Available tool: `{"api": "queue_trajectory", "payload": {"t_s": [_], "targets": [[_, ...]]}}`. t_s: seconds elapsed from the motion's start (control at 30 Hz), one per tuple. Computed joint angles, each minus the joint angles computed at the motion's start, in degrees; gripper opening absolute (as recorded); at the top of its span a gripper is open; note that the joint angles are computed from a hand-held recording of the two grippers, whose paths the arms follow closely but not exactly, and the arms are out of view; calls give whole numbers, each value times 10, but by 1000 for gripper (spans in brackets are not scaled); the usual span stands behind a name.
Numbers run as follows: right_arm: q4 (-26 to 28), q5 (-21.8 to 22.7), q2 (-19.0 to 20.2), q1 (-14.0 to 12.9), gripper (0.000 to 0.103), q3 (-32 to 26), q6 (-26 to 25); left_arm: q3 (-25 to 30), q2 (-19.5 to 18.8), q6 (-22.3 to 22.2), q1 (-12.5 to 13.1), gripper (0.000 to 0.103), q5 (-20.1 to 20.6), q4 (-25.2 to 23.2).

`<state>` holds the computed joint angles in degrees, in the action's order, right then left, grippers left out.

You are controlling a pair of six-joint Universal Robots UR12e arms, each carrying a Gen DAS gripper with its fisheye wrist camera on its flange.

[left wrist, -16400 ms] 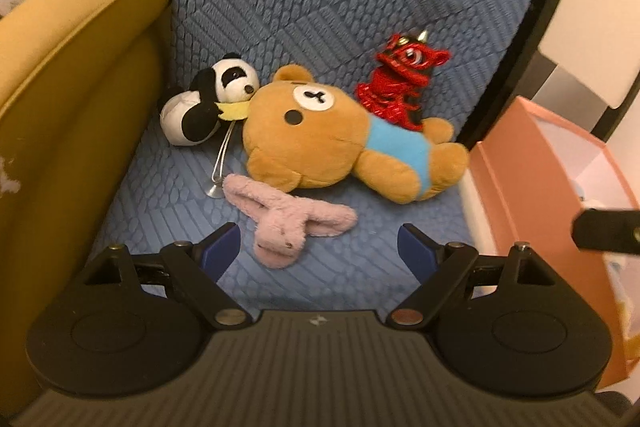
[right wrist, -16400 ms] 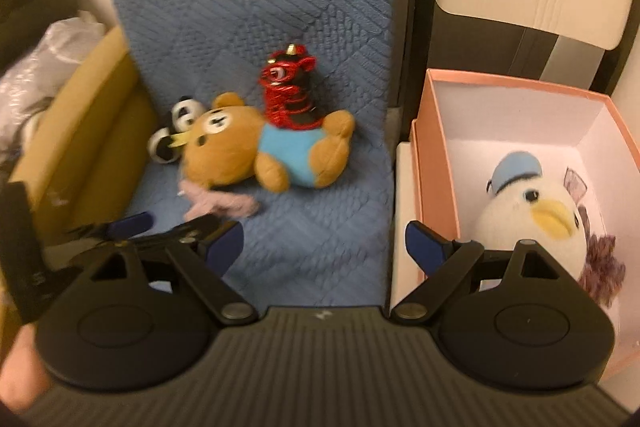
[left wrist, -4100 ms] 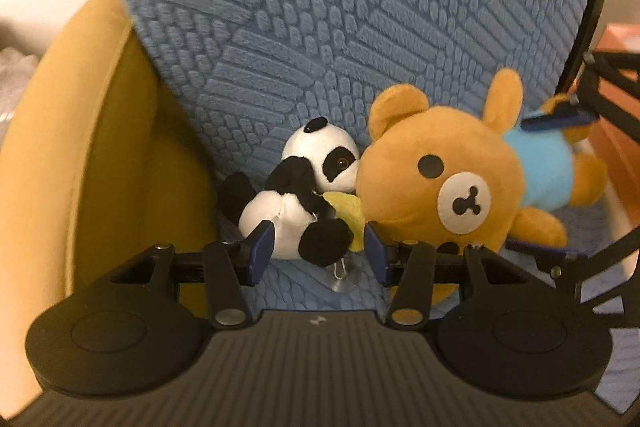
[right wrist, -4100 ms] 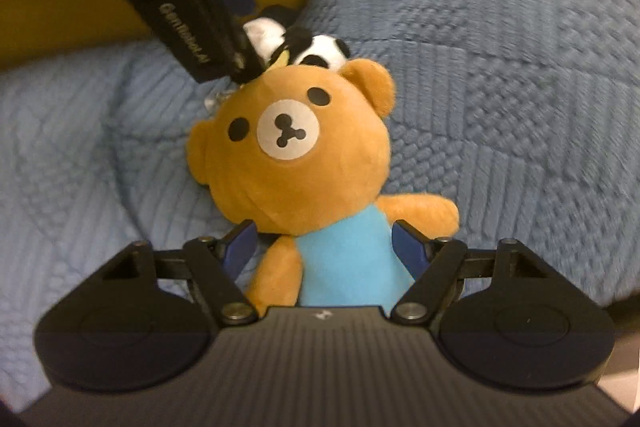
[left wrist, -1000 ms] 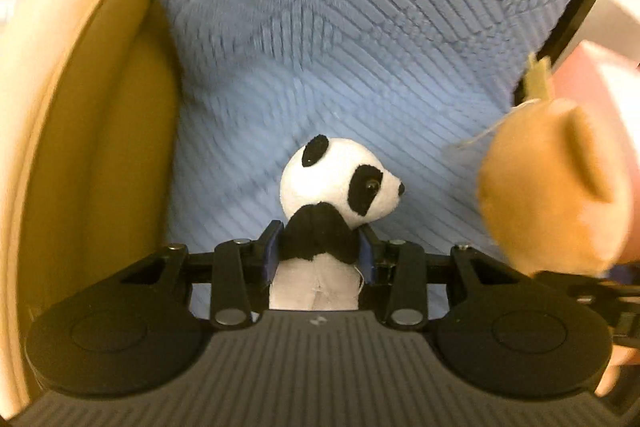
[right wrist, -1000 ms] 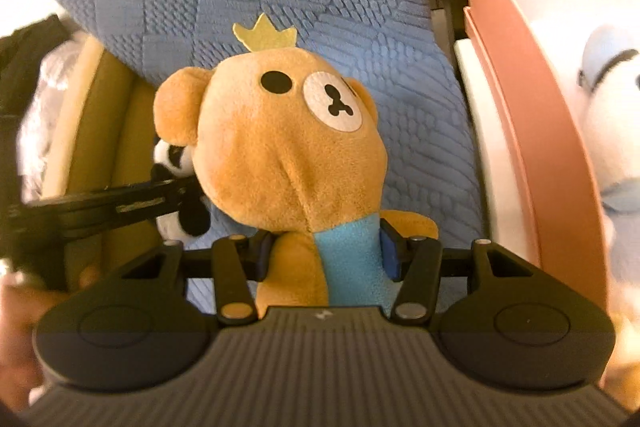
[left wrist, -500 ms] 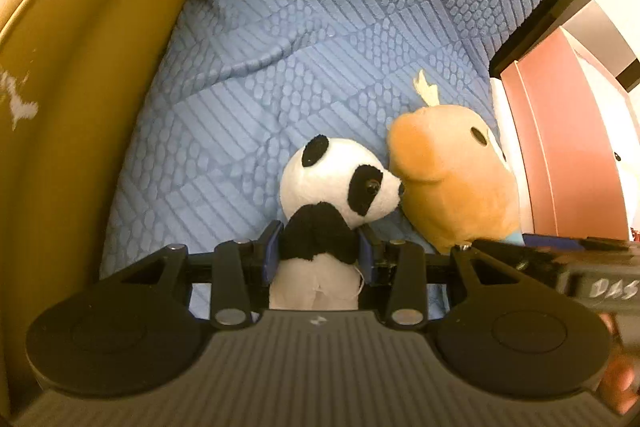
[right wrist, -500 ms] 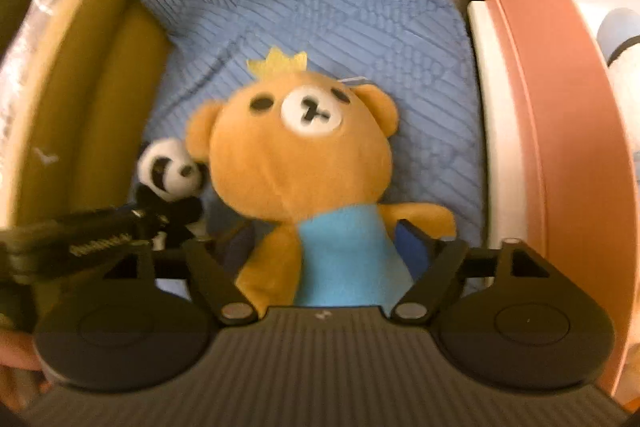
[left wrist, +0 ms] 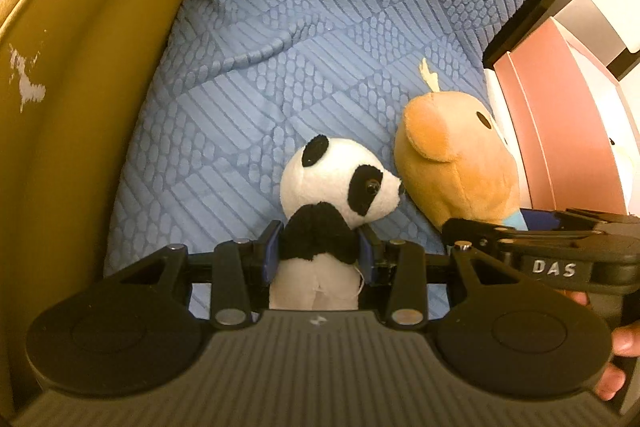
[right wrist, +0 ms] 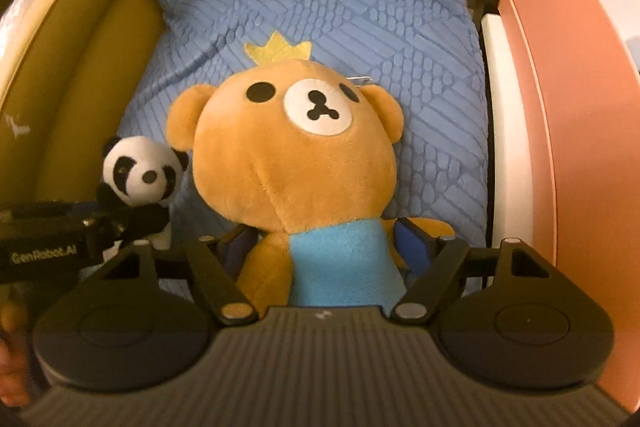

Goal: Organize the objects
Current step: 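Carry the panda and bear toward the pink box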

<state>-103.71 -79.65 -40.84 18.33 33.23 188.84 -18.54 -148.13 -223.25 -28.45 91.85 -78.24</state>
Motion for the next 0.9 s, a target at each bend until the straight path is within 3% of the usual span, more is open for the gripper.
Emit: {"api": "queue_trajectory", "payload": {"t_s": [0.17,0.23,0.63,0.83,0.9], "targets": [[-18,-18,-11,2,55,15,15,-2,4,-12,-5,45,9,7],[-21,-29,-14,4,53,14,15,-5,7,-21,-6,45,12,9],[-42,-24,-55,4,53,52,33,-64,48,-63,-18,45,16,45],[-59,-18,-82,3,53,82,30,-35,42,-63,-28,45,26,41],[-71,-11,-93,2,53,95,33,0,29,-56,-31,45,37,26]]}}
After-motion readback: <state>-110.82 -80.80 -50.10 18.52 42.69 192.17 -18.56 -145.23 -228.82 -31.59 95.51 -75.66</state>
